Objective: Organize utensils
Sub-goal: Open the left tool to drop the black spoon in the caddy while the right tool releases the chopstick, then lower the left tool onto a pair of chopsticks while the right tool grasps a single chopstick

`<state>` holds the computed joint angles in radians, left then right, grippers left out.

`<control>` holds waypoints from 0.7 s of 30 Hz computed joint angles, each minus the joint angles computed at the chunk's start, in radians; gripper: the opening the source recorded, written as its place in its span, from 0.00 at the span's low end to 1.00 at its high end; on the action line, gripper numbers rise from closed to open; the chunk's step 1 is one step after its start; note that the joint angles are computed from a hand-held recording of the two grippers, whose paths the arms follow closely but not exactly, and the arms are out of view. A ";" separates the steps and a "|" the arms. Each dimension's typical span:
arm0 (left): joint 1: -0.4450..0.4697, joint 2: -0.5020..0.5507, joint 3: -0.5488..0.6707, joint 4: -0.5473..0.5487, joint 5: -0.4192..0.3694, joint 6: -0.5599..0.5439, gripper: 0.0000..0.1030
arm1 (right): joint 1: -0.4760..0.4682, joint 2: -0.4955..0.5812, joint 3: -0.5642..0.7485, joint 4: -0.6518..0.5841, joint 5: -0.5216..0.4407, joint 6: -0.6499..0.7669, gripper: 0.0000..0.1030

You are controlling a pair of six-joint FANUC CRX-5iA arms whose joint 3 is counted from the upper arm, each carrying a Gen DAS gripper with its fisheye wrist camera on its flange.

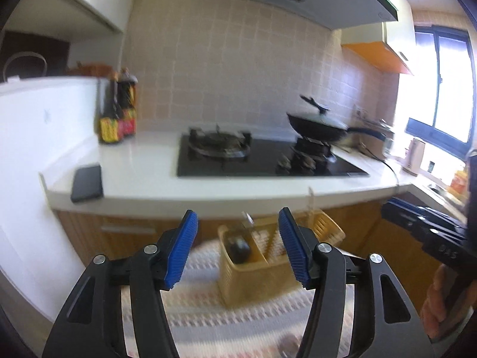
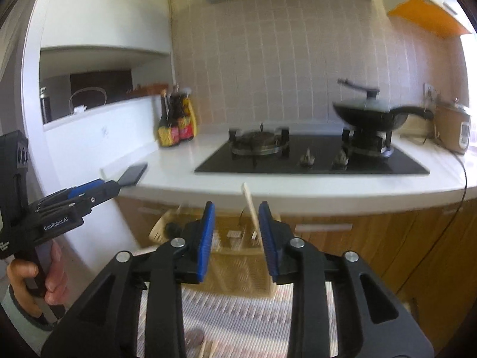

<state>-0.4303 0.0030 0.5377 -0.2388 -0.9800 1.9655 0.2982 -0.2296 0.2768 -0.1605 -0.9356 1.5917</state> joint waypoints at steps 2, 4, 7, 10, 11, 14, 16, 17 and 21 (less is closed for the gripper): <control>0.012 -0.002 -0.013 0.076 -0.047 -0.044 0.54 | 0.015 0.012 0.027 0.022 -0.104 -0.023 0.28; 0.010 0.006 -0.007 0.100 -0.112 -0.069 0.54 | 0.039 0.016 0.029 0.063 -0.176 -0.059 0.28; -0.007 0.010 -0.024 0.108 -0.203 -0.075 0.54 | 0.068 0.042 0.050 0.088 -0.314 -0.100 0.28; 0.002 0.001 -0.095 0.181 -0.223 -0.115 0.53 | 0.074 0.085 0.078 0.065 -0.456 -0.105 0.28; 0.001 0.002 -0.117 0.202 -0.238 -0.128 0.52 | 0.079 0.094 0.075 0.066 -0.483 -0.103 0.28; 0.010 0.000 -0.173 0.244 -0.255 -0.150 0.52 | 0.100 0.125 0.055 0.075 -0.564 -0.101 0.27; 0.010 0.007 -0.188 0.250 -0.271 -0.152 0.51 | 0.091 0.149 0.060 0.036 -0.610 -0.099 0.27; 0.008 0.008 -0.199 0.247 -0.280 -0.155 0.50 | 0.087 0.158 0.060 0.017 -0.628 -0.097 0.27; 0.010 0.014 -0.228 0.242 -0.318 -0.162 0.48 | 0.090 0.192 0.051 -0.005 -0.674 -0.108 0.20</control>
<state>-0.4201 0.0172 0.3092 0.0028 -1.2979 1.8036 0.3878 -0.0380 0.3274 -0.1652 -1.6095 1.4839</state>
